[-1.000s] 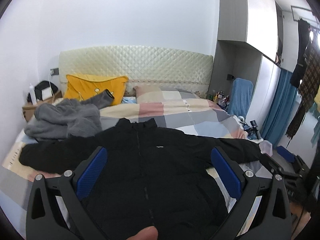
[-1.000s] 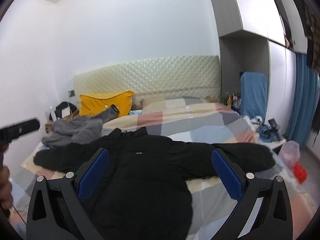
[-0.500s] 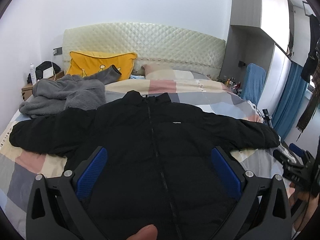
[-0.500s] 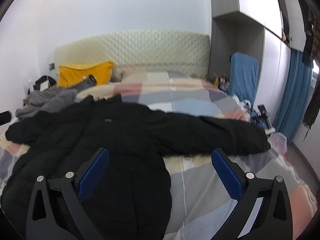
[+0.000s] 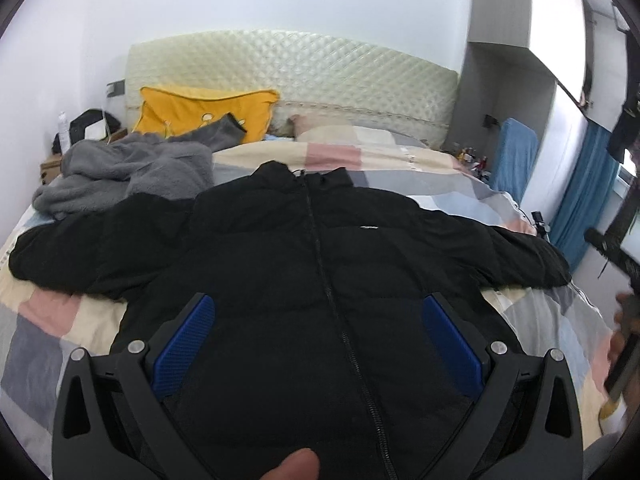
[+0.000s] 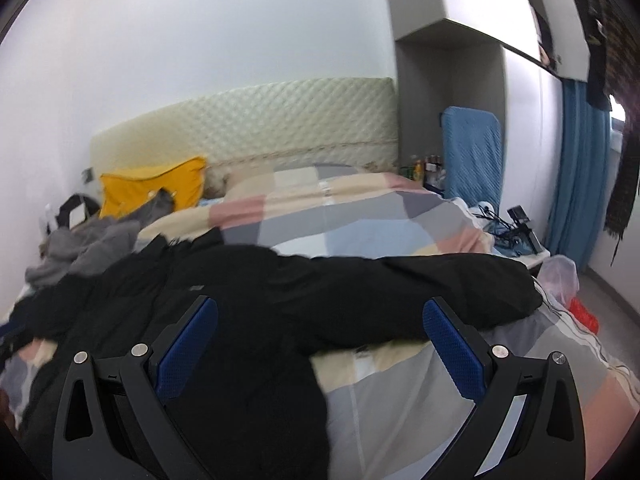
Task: Fold large clothes
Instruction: 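Move the right tool to the jacket sleeve cuff and grasp it, then lift the sleeve with the right tool and fold it across the jacket body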
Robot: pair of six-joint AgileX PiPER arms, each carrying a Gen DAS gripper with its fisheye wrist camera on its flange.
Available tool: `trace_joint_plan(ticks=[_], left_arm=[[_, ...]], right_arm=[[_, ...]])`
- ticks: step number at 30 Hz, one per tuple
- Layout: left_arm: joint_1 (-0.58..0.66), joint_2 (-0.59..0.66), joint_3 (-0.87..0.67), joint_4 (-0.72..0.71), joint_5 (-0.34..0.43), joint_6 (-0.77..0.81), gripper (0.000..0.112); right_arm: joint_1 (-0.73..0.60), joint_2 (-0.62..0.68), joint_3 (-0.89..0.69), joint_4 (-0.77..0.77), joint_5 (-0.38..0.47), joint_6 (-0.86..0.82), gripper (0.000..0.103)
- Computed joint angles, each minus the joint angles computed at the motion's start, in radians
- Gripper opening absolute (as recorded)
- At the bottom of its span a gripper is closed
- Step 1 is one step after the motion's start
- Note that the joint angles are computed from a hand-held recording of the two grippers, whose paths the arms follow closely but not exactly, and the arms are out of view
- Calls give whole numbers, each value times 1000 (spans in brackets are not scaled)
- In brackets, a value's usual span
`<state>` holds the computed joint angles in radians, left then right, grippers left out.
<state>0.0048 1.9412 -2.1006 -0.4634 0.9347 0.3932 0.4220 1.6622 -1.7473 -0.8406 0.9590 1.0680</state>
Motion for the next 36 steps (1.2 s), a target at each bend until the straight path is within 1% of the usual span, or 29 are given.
trace_joint_plan(ticks=[2,4,5,7,8,9,10,11,12,14,15,18,19,21,22,23,24,26,27,28,29,31,32,33,34,36], left_arm=[[-3,-25,45,12,-41,8,103],[0,-39,76,17,-57,17,103],[2,-43,86,18,-59,20,103],[6,-38,87,29,-62,19,103],[3,-32,83,45,-68,5,103],[2,-24,73,58,-67,-13,103],[-1,-12,56,70,-59,-36,103],[-1,0,40,71,-48,-50,103],[1,2,41,66,-45,-53,103],[-1,15,32,60,-32,-58,103],[-7,16,36,71,-37,-60,103],[-24,29,30,92,-46,-76,103],[-31,41,19,102,-45,-87,103],[-41,71,-17,125,-30,-120,103],[-43,89,-43,133,-12,-138,103],[-47,116,-88,151,25,-171,103],[-51,150,-157,177,86,-217,103],[-48,170,-205,177,127,-243,103],[-49,163,-193,178,114,-243,103],[-54,149,-167,191,86,-245,103],[-60,138,-139,214,50,-250,103],[-65,130,-96,235,-4,-251,103],[-66,136,-90,248,-19,-260,103],[-68,149,-91,263,-28,-279,103],[-65,160,-89,266,-41,-292,103],[-61,192,-113,273,-41,-311,103]], right_arm=[[-84,-3,-5,76,-29,-79,103],[-172,-3,-1,150,-22,-154,103],[-231,-25,32,225,-64,-181,102],[-366,-82,139,392,-190,-230,102],[-416,-99,181,440,-225,-240,102],[-486,-114,230,524,-269,-276,102],[-550,-115,262,619,-297,-322,102],[-601,-109,279,700,-305,-367,102],[-666,-94,301,800,-318,-424,96],[-742,-78,337,907,-351,-500,91],[-771,-70,354,952,-375,-527,91],[-884,6,391,1206,-441,-664,91],[-903,33,392,1255,-454,-684,91],[-937,103,379,1388,-491,-777,91],[-942,124,372,1413,-504,-795,91],[-947,153,357,1451,-520,-833,91],[-950,187,330,1474,-536,-866,91],[-946,222,301,1458,-583,-870,91],[-946,243,282,1446,-601,-865,92],[-939,262,255,1404,-609,-825,93],[-929,283,225,1321,-632,-757,93],[-909,292,214,1121,-702,-605,94],[-904,311,180,1022,-698,-523,94],[-904,340,133,964,-677,-461,94],[-905,359,102,945,-666,-435,94],[-907,371,86,904,-691,-369,94]])
